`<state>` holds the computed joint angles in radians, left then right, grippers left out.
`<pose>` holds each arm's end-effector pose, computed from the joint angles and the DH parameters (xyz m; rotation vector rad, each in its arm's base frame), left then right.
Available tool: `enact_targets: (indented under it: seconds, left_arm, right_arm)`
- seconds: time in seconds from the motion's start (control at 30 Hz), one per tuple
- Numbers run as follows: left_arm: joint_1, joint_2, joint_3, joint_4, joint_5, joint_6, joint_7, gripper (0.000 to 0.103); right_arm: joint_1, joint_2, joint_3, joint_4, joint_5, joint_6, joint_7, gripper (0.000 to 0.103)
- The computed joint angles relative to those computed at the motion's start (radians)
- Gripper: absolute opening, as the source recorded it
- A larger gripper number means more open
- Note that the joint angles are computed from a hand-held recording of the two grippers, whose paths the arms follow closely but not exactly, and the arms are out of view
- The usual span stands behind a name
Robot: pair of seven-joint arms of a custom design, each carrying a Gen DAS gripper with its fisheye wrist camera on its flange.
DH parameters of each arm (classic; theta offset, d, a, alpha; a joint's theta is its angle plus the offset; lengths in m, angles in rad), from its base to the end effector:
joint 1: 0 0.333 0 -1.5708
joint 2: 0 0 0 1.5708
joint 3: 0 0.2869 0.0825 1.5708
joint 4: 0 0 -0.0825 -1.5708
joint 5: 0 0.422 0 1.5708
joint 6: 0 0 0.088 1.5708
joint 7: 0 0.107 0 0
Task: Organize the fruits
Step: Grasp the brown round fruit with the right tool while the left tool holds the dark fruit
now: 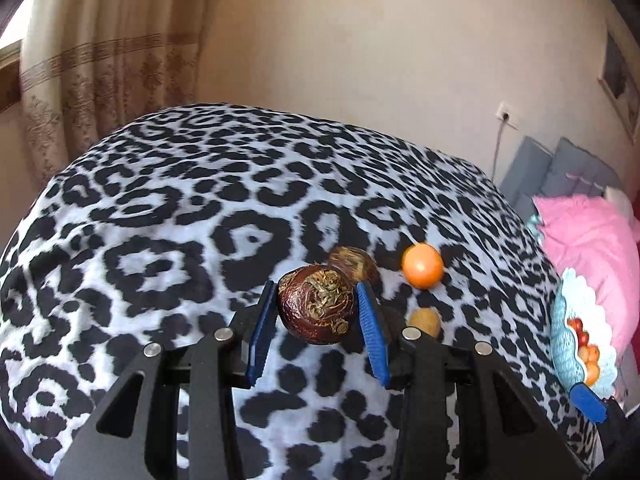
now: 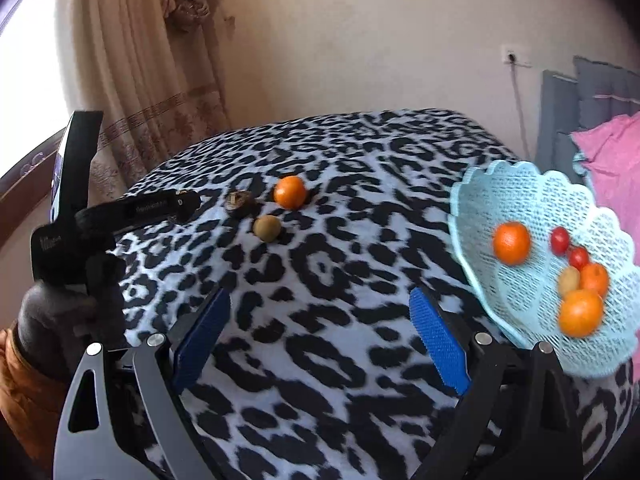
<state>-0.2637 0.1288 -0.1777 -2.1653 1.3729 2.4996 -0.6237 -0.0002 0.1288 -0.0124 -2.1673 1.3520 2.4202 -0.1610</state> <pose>0.5347 -0.2595 0.3002 -2.1385 1.0295 -0.7550 0.5921 -0.0030 0.2961 -2.0155 0.9565 -0.2159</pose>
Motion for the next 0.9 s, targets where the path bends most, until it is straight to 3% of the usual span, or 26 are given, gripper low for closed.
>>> enact_targets:
  seconds: [0.2,0.47,0.9]
  left_arm:
    - [0.011,-0.028,-0.001,-0.043,-0.036,-0.011,-0.038,0.041]
    - [0.022,-0.035,-0.004,-0.062,-0.053,-0.006,-0.066,0.041]
    - [0.032,-0.030,0.001,-0.067,-0.053,0.026,-0.082,0.041]
  right_arm:
    - [0.041,0.059,0.035,0.074,-0.079,0.056,0.055,0.089]
    - [0.083,0.184,0.075,0.202,-0.272,0.063,0.238,0.062]
    - [0.103,0.298,0.134,0.320,-0.384,0.162,0.367,0.041]
